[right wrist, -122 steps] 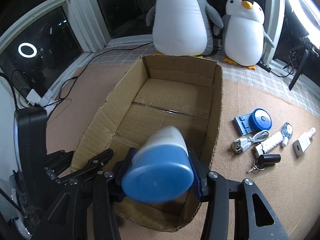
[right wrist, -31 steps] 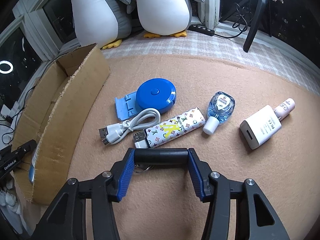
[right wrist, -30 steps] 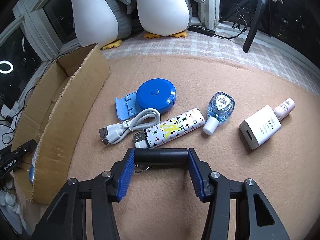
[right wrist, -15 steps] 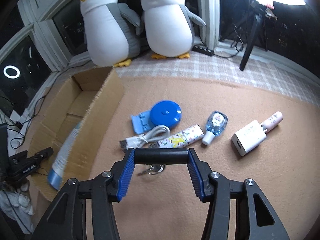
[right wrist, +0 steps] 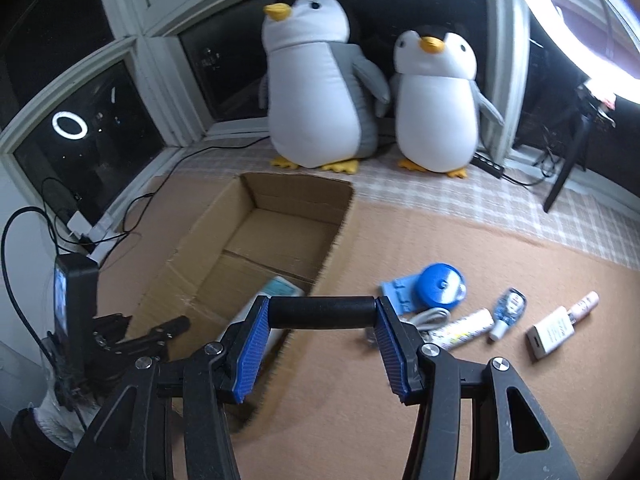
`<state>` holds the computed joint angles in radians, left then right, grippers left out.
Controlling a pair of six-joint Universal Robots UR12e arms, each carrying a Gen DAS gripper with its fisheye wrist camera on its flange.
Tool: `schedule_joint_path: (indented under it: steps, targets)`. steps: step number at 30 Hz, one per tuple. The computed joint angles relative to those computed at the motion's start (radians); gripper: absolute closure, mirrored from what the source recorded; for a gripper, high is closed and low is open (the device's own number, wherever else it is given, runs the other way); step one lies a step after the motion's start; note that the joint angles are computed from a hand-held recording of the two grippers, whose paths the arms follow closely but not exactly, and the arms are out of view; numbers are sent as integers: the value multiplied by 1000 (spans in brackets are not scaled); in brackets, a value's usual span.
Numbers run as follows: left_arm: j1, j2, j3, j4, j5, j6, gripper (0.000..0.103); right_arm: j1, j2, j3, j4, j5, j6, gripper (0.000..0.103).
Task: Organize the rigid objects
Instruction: 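Lift the black cylinder with the right tool and carry it over the box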
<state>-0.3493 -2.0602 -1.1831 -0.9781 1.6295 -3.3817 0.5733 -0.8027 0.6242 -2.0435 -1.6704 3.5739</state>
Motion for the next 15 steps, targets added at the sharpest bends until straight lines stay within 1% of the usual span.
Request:
schedule_joint_path:
  steps: [5,9,15]
  targets:
    - [1,2,-3,4,-3,0,80,16,61,-107,39,13,-32,55]
    - [3,6,-9,8,-13,0,80,23,126,-222,99,26,-51,55]
    - [6,11,-14,7,-21,-5,80,32,203,-358,186,36,-70,55]
